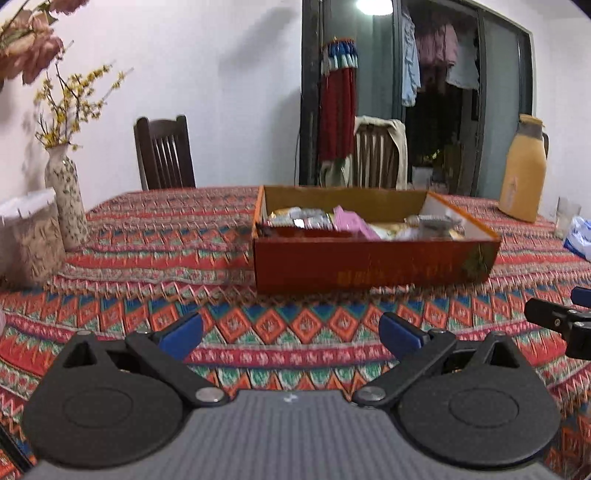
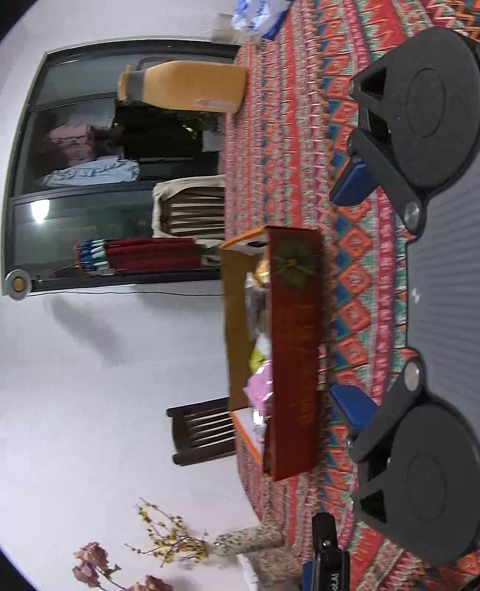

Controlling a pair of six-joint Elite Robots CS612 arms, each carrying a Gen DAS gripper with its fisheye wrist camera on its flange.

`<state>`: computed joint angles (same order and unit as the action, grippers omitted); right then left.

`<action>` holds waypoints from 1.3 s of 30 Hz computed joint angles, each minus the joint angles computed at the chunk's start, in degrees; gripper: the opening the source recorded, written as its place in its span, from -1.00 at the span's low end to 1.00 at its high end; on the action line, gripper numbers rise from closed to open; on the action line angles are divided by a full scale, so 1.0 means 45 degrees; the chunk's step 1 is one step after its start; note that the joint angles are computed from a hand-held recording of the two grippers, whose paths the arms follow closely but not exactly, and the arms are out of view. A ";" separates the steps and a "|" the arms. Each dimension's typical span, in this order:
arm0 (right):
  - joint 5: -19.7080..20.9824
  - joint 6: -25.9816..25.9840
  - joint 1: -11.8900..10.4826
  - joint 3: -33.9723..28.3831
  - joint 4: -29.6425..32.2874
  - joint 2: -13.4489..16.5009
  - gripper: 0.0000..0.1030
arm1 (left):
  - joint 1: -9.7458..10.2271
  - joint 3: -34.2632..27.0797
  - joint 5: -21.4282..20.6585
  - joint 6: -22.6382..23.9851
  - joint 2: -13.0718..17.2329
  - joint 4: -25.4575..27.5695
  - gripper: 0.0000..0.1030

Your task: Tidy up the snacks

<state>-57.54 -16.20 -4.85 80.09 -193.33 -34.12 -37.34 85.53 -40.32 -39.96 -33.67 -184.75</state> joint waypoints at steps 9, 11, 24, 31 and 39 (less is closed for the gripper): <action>-0.0329 0.0032 0.0048 -0.0015 0.0188 0.0183 1.00 | 0.0018 -0.0530 -0.0278 0.0501 0.0428 0.0010 1.00; -0.0365 0.0034 0.0079 -0.0059 0.0028 0.0260 1.00 | 0.0031 -0.0642 -0.0205 0.0645 0.0527 -0.0098 1.00; 0.0113 0.0530 0.0026 -0.0115 -0.1276 0.0531 1.00 | -0.0056 -0.0752 0.0173 0.1531 0.0854 -0.1510 1.00; 0.0459 0.0769 -0.0039 -0.0173 -0.1517 0.0604 1.00 | -0.0076 -0.0711 0.0126 0.1908 0.0925 -0.2155 1.00; 0.0780 0.0791 -0.0081 -0.0171 -0.1768 0.0650 1.00 | -0.0110 -0.0730 0.0207 0.2202 0.1002 -0.2614 1.00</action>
<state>-54.02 -12.64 -5.21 79.32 -201.28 -31.19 -37.84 82.24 -39.39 -30.05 -29.15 -196.51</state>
